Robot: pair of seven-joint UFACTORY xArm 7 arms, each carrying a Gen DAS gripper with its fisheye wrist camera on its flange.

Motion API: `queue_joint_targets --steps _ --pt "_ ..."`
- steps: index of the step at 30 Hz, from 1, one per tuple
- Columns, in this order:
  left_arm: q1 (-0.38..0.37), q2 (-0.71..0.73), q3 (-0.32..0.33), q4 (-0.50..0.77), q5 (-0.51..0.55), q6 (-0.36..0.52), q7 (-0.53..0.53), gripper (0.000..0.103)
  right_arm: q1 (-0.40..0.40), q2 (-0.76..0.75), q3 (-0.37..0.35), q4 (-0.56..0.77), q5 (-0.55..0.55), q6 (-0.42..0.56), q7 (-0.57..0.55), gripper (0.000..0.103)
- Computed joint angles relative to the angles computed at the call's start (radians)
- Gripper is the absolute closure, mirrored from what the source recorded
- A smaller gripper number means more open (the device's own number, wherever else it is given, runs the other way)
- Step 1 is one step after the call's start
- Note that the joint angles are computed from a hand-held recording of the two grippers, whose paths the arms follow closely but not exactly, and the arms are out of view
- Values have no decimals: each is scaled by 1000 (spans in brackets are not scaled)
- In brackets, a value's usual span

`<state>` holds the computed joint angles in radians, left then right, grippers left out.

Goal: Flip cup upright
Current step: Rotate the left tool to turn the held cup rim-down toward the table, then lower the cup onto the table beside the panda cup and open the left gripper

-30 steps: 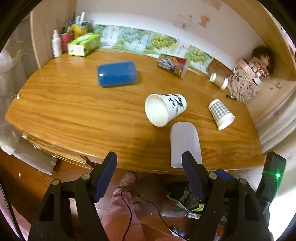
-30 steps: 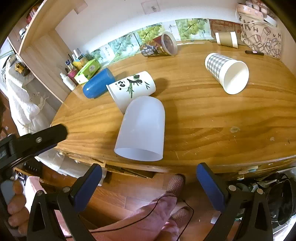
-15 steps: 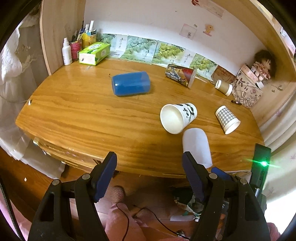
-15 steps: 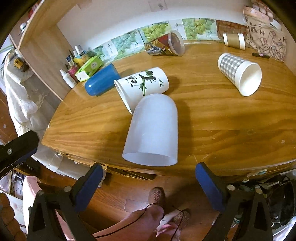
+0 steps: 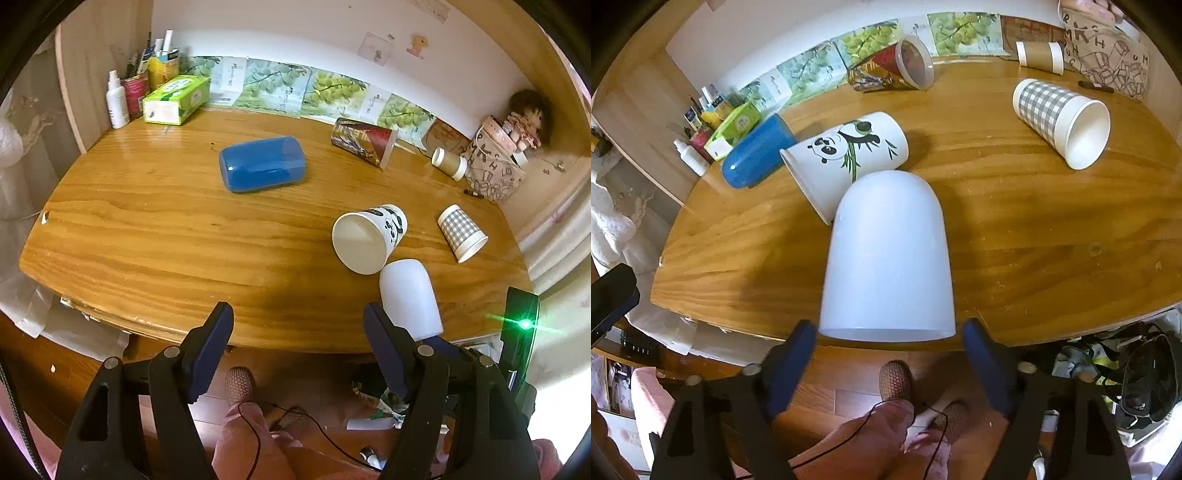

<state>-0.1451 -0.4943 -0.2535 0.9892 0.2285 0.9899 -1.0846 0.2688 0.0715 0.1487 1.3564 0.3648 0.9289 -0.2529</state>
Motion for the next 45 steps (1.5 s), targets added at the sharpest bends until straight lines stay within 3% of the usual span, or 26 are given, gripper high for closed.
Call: queue_joint_targets --steps 2,14,20,34,45 --pt "-4 4 11 1 -5 -5 22 27 2 2 0 2 -12 5 11 34" --pt "10 19 65 -7 -50 -74 144 27 16 -1 3 37 -84 2 47 35" --pt "27 35 85 4 -56 -120 209 27 26 31 5 115 -142 51 93 35" --pt "92 65 118 25 -36 -250 314 27 70 137 14 292 -245 62 189 35" --pt "106 117 127 72 -3 -303 432 27 119 226 11 415 -328 81 244 35"
